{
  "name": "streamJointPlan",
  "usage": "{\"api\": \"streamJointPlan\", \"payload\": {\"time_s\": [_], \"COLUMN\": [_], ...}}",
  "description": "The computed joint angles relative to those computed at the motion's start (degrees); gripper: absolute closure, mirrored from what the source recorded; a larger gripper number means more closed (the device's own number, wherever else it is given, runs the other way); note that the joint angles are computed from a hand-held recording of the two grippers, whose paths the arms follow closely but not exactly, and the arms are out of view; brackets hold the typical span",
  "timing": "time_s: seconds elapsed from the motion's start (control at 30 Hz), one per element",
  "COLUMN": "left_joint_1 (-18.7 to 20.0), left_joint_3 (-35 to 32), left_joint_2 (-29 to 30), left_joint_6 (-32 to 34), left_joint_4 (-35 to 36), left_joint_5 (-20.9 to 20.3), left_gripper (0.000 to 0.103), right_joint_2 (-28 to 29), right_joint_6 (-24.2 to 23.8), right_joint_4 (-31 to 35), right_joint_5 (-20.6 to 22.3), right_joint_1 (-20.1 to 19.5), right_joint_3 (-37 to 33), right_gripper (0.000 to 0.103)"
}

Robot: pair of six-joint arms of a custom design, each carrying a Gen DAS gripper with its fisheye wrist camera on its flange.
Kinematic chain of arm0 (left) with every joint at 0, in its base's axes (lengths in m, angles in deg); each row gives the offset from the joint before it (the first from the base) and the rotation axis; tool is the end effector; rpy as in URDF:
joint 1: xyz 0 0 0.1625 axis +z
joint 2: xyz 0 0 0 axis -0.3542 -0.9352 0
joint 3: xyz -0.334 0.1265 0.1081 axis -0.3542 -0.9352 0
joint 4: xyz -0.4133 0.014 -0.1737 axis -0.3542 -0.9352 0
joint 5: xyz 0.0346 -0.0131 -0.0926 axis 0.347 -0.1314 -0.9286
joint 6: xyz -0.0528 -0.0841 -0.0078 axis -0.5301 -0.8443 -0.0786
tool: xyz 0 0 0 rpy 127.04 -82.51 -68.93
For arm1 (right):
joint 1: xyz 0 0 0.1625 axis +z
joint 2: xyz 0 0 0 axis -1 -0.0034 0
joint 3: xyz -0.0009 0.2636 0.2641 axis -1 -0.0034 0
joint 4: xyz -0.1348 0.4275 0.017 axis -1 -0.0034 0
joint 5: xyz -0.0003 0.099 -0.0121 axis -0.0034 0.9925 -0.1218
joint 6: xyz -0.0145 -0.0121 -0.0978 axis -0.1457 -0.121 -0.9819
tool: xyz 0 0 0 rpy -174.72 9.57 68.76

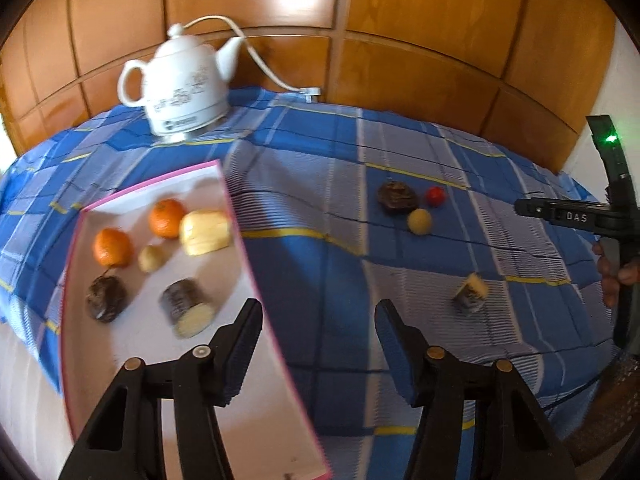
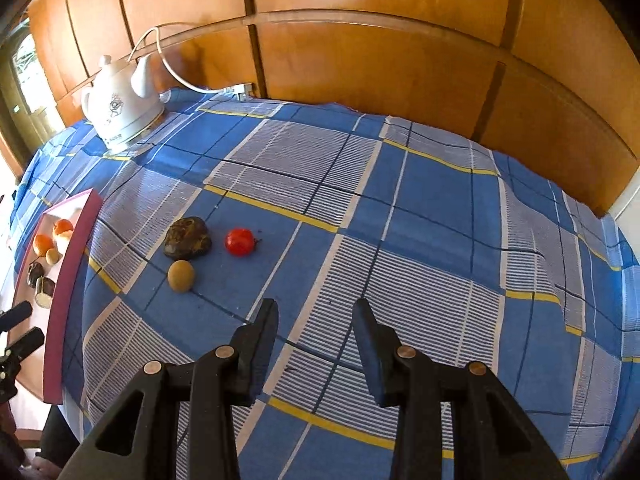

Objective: Organize fruits
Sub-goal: 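Move the left tool to the small tan round fruit and close on it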

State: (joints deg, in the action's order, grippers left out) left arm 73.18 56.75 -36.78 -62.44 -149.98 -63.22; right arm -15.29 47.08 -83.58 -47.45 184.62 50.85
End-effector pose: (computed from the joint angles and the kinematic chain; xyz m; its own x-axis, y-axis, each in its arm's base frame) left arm -0.2402 -0.6338 0.1236 -0.7336 0.3208 -0.5991 0.5821 0.7516 -0.3103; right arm 0.1264 -0.6603 0.2588 -0.7287 0.0464 0.6832 -0.3560 0.8266 -0.4359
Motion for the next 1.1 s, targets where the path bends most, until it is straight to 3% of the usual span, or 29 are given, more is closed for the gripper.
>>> {"api": "streamJointPlan", "payload": {"time_s": [0.2, 0.33, 0.53, 0.93, 1.0, 1.07, 1.1], "left_joint_1": [0.1, 0.9, 1.8, 2.2, 2.5, 2.3, 2.4], "left_joint_3": [-5.8, -11.2, -20.6, -33.5, -35.4, -35.4, -35.0], "left_joint_2": [4.6, 8.6, 15.7, 25.9, 27.3, 27.9, 27.7], "left_joint_6": [0.2, -0.5, -3.8, -6.5, -6.5, -4.1, -3.8], "left_joint_4": [3.2, 7.4, 13.1, 17.8, 19.1, 17.1, 16.5], "left_joint_5": [-4.4, -9.1, -11.4, -10.7, -10.5, -9.2, -9.5], "left_gripper": [0.047, 0.062, 0.064, 0.059, 0.063, 0.078, 0.077], "right_joint_2": [-0.2, 0.0, -0.3, -0.2, -0.2, 0.1, 0.1], "right_joint_6": [0.4, 0.1, 0.2, -0.1, -0.2, -1.0, -1.3], "right_joint_4": [0.4, 0.6, 0.5, 0.9, 0.9, 0.5, 0.3], "right_joint_5": [0.2, 0.5, 1.4, 2.1, 2.2, 1.8, 1.7], "right_joint_1": [0.0, 0.2, 0.3, 0.5, 0.6, 0.7, 0.7], "right_joint_3": [0.1, 0.0, 0.0, -0.2, -0.3, -0.3, -0.3], "right_gripper": [0.064, 0.064, 0.064, 0.064, 0.064, 0.064, 0.064]}}
